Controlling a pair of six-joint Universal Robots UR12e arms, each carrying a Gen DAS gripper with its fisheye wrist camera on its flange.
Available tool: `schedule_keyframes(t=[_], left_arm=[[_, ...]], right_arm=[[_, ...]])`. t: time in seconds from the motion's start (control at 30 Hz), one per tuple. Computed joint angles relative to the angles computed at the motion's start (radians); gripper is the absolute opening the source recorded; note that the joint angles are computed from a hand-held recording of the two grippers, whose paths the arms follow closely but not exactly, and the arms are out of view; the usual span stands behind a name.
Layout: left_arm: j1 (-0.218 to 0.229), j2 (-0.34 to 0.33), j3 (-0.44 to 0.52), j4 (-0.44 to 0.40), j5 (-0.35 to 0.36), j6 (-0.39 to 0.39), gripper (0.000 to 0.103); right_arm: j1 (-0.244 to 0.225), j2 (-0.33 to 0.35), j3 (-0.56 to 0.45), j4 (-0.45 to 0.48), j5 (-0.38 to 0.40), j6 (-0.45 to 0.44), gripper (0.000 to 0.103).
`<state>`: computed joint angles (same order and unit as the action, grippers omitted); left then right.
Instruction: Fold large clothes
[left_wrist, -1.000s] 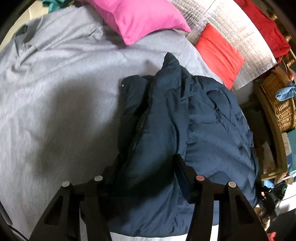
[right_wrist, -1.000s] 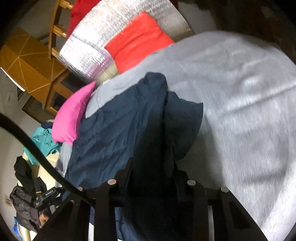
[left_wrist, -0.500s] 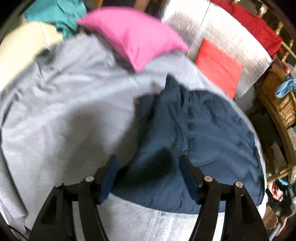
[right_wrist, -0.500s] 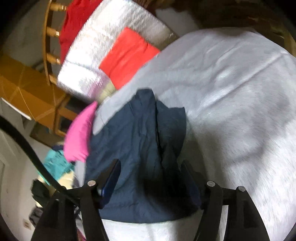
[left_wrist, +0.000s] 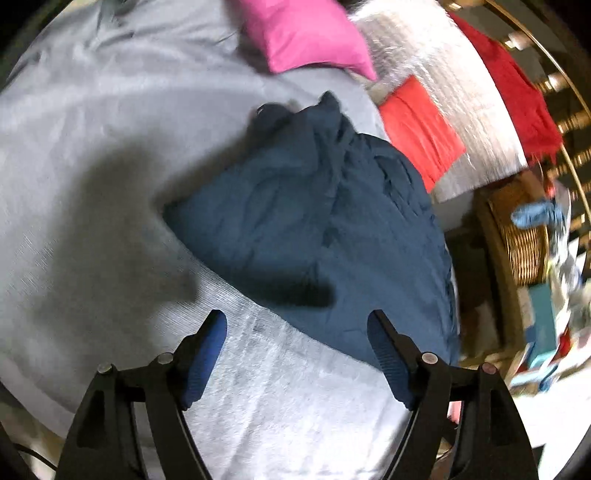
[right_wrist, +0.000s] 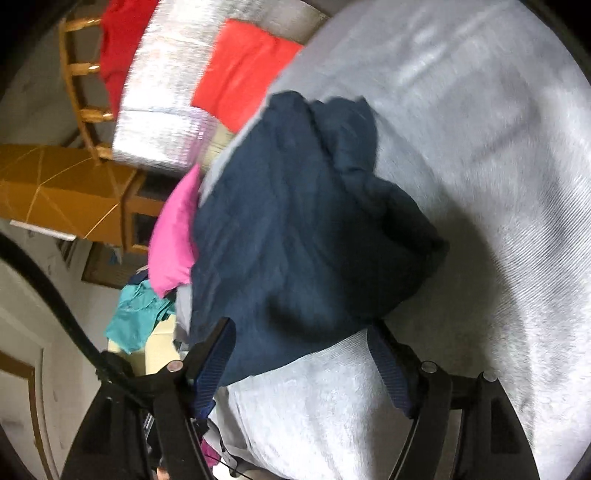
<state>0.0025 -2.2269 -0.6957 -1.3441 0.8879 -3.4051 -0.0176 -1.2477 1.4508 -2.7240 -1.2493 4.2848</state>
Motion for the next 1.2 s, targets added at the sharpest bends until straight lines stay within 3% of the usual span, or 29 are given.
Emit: schedule_keyframes(t=[0.17, 0.27, 0.3, 0.33, 0.37, 0.4, 0.43, 0.57, 0.67, 0.73, 0.8, 0.87, 1.07, 1.13, 1.2], left_arm=[[-0.006, -0.039, 0.038, 0.032, -0.006, -0.135, 0.080], [-0.005, -0.058, 0.045, 0.084, -0.026, -0.218, 0.079], [-0.006, -0.062, 0.042, 0.112, -0.032, -0.245, 0.079], [-0.006, -0.063, 0.039, 0.134, -0.035, -0.260, 0.077], [-0.008, -0.067, 0.043, 0.156, -0.030, -0.269, 0.072], [-0.009, -0.069, 0.047, 0.166, -0.022, -0.266, 0.059], [-0.011, -0.070, 0.051, 0.178, -0.015, -0.256, 0.055], [-0.021, -0.082, 0.081, 0.155, 0.012, -0.196, 0.055], [-0.020, -0.087, 0.095, 0.067, 0.026, -0.172, 0.063], [-0.018, -0.081, 0.089, 0.046, 0.033, -0.188, 0.071], [-0.016, -0.068, 0.073, 0.044, 0.033, -0.187, 0.074], [-0.013, -0.047, 0.039, 0.070, 0.017, -0.181, 0.077], [-0.020, -0.003, -0.043, 0.166, -0.018, -0.176, 0.082], [-0.024, -0.006, -0.040, 0.154, -0.047, -0.174, 0.084], [-0.028, -0.016, -0.030, 0.133, -0.076, -0.188, 0.084]], right_arm=[[-0.003, 0.042, -0.016, -0.031, -0.027, 0.104, 0.076], [-0.003, 0.061, -0.006, -0.138, -0.050, 0.172, 0.077], [-0.001, 0.065, -0.011, -0.148, -0.061, 0.161, 0.075], [0.004, 0.069, -0.025, -0.125, -0.089, 0.131, 0.066], [0.009, 0.070, -0.036, -0.101, -0.109, 0.108, 0.055], [0.017, 0.072, -0.055, -0.061, -0.149, 0.067, 0.051], [0.022, 0.073, -0.066, -0.059, -0.175, 0.043, 0.045], [0.046, 0.086, -0.116, -0.047, -0.285, -0.085, 0.044], [0.034, 0.088, -0.119, 0.061, -0.230, -0.016, 0.047], [0.025, 0.083, -0.097, 0.018, -0.190, 0.032, 0.047], [0.025, 0.075, -0.095, 0.019, -0.188, 0.024, 0.057], [0.025, 0.068, -0.088, 0.005, -0.174, 0.021, 0.075], [0.020, 0.049, -0.043, -0.070, -0.096, 0.059, 0.079], [0.023, 0.052, -0.039, -0.085, -0.088, 0.072, 0.080], [0.022, 0.076, -0.056, -0.113, -0.026, 0.083, 0.080]])
